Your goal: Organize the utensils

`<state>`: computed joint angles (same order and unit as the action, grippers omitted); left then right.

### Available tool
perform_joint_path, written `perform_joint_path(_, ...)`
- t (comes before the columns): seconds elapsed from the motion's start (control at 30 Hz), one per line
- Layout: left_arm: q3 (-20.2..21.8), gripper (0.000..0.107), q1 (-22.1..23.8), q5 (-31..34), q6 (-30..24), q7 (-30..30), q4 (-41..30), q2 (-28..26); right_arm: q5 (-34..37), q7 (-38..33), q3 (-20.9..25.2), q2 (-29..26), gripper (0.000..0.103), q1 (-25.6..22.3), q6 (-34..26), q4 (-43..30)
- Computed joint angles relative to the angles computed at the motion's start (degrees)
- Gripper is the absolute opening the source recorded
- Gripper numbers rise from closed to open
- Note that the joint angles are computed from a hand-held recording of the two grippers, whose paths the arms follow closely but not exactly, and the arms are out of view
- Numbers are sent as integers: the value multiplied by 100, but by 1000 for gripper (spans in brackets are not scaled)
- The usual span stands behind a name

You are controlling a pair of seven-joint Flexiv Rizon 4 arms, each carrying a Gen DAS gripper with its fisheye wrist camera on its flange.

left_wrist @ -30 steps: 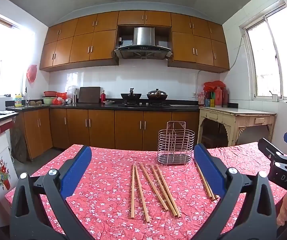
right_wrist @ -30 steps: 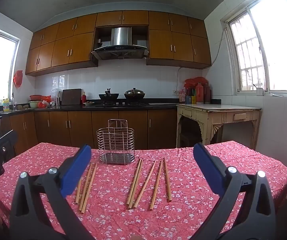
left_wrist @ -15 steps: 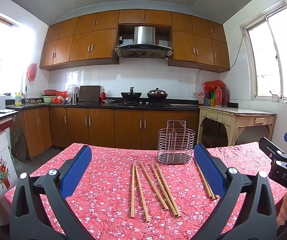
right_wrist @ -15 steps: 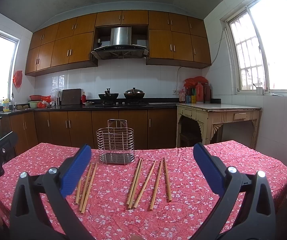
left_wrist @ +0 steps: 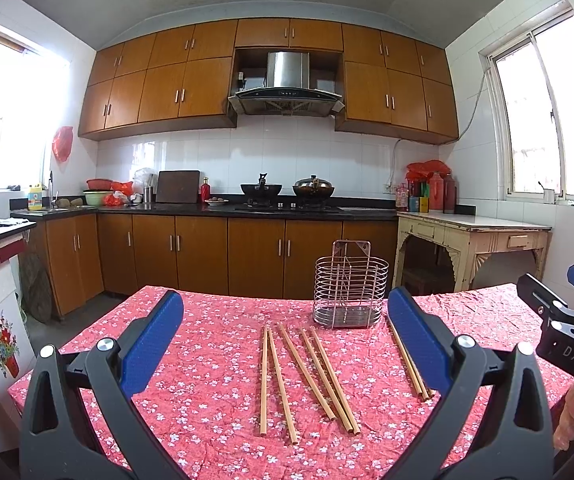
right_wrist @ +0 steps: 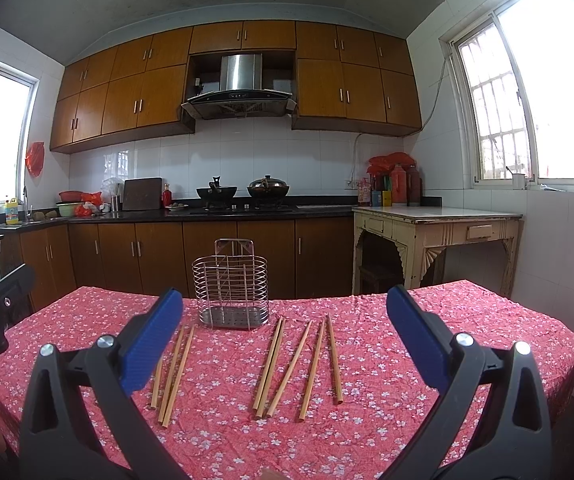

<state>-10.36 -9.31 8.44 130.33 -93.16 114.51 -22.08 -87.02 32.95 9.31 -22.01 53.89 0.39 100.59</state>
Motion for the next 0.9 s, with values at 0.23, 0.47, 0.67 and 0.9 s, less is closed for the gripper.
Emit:
perform_joint_path(0.23,-1,101,-1,4,3,-7,-1,-4,1,10,2,2,99,-1,1,7)
perform_joint_path(0.47,14,101,-35,-32,31,27,6,-28,8,15,21,32,99,-11,-4,36)
perform_joint_path(0.67,5,101,-23,-23,19,16,2,-21,11,38,25,32,99,-19,4,49)
perform_joint_path(0.9,5,101,-24,-26,8,16,1,-14,5,108,23,21,99,-33,16,96)
